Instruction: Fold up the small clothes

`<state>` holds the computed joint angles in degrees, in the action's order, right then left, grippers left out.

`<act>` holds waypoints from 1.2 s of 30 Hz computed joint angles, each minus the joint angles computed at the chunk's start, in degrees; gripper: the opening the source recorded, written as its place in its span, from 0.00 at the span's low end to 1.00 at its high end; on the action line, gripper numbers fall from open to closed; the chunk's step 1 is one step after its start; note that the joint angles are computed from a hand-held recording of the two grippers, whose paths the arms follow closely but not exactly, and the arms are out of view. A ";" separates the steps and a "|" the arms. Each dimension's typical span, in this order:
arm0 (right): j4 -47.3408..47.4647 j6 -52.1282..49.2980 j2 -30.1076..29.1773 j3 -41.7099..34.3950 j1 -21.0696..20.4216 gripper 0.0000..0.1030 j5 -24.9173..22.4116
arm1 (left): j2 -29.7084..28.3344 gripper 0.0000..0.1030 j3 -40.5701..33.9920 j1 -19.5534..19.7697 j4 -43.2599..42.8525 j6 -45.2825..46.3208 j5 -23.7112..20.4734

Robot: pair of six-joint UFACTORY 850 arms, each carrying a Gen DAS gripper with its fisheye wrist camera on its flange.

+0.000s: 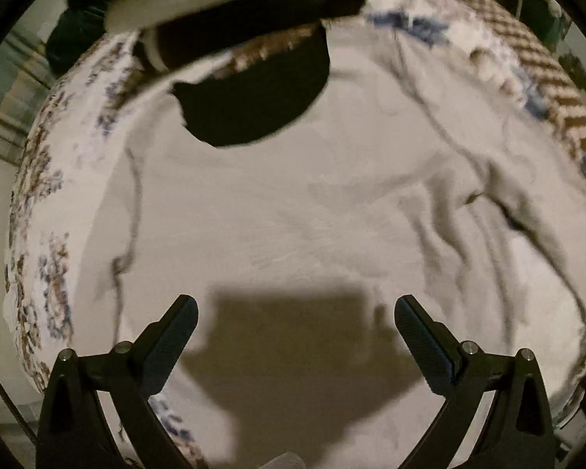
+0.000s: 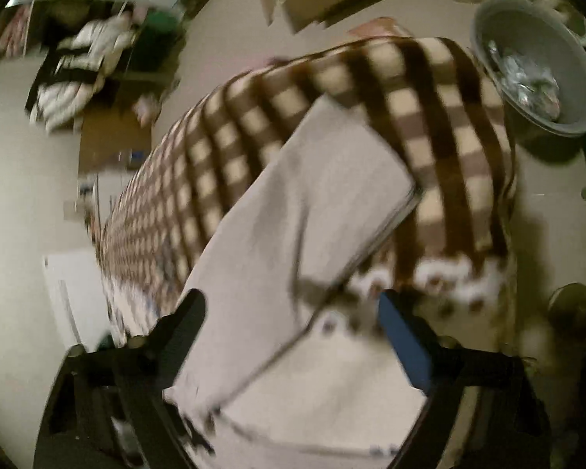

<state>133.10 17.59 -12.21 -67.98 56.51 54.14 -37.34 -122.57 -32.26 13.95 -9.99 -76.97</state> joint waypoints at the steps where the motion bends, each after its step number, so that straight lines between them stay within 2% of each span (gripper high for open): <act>1: -0.21 1.65 -0.10 1.07 0.19 0.73 0.90 | -0.03 1.00 0.88 -0.01 0.15 -0.25 0.62; 5: 0.50 6.30 0.42 4.72 0.96 0.61 4.15 | 0.27 1.00 3.34 -0.14 0.71 -1.48 2.05; 6: 0.21 7.75 0.89 6.04 1.10 0.54 4.09 | 0.30 1.00 3.70 -0.13 0.45 -1.87 2.17; 7: 0.80 8.26 1.19 7.08 1.01 0.43 3.91 | -0.21 1.00 3.17 -0.18 0.32 -2.29 2.07; 8: 2.01 7.89 1.68 8.03 1.16 0.36 4.19 | -0.38 1.00 3.04 -0.24 0.28 -2.72 2.04; 9: 3.53 6.54 1.99 8.46 1.21 0.15 4.42 | -0.39 1.00 2.99 -0.33 0.22 -3.02 1.98; 10: 5.02 4.50 2.27 8.63 0.98 0.06 4.66 | -0.30 1.00 2.98 -0.43 0.11 -3.27 2.01; 16: 7.05 -4.52 5.46 8.44 1.27 0.06 9.79 | -0.57 1.00 1.93 -0.56 -0.47 -4.15 1.86; 18: 8.40 -7.22 5.84 7.48 1.10 0.06 8.49 | -1.29 1.00 0.77 0.00 -1.20 -3.89 0.96; 20: 8.10 -4.14 6.81 9.63 1.84 0.09 4.51 | -1.69 1.00 0.05 0.51 -1.91 -3.87 0.61; 21: 7.93 -1.66 7.82 12.09 1.95 0.23 0.80 | -1.40 1.00 0.58 0.47 -2.14 -3.92 0.66; 22: 6.96 1.59 7.86 13.14 2.29 0.41 -1.28 | -1.27 1.00 0.91 0.62 -2.36 -3.67 0.79; 23: 4.78 7.24 7.85 14.85 3.26 0.46 -2.71 | -1.04 1.00 1.44 0.63 -2.46 -3.54 1.08; 25: 0.54 16.89 7.04 17.05 5.47 0.47 -3.71 | -0.75 1.00 2.44 0.82 -2.66 -3.05 1.65; 27: -1.80 22.90 5.99 18.60 7.26 0.47 -1.53 | -0.22 1.00 3.78 0.83 -3.14 -3.29 2.39; 30: -2.14 25.05 4.40 18.80 8.51 0.47 2.34 | -0.05 1.00 4.62 0.83 -3.56 -3.83 3.06; 34: -1.78 25.41 4.13 19.56 7.82 0.47 4.60 | 0.91 1.00 6.68 -0.15 -2.48 -5.02 4.58; 36: -0.76 22.42 3.88 18.36 6.98 0.46 5.54 | 0.90 1.00 6.99 -0.24 -2.10 -5.43 5.10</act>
<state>132.34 40.01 -8.33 -49.62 63.49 59.67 -36.43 -115.58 -32.49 11.85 -15.42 -71.86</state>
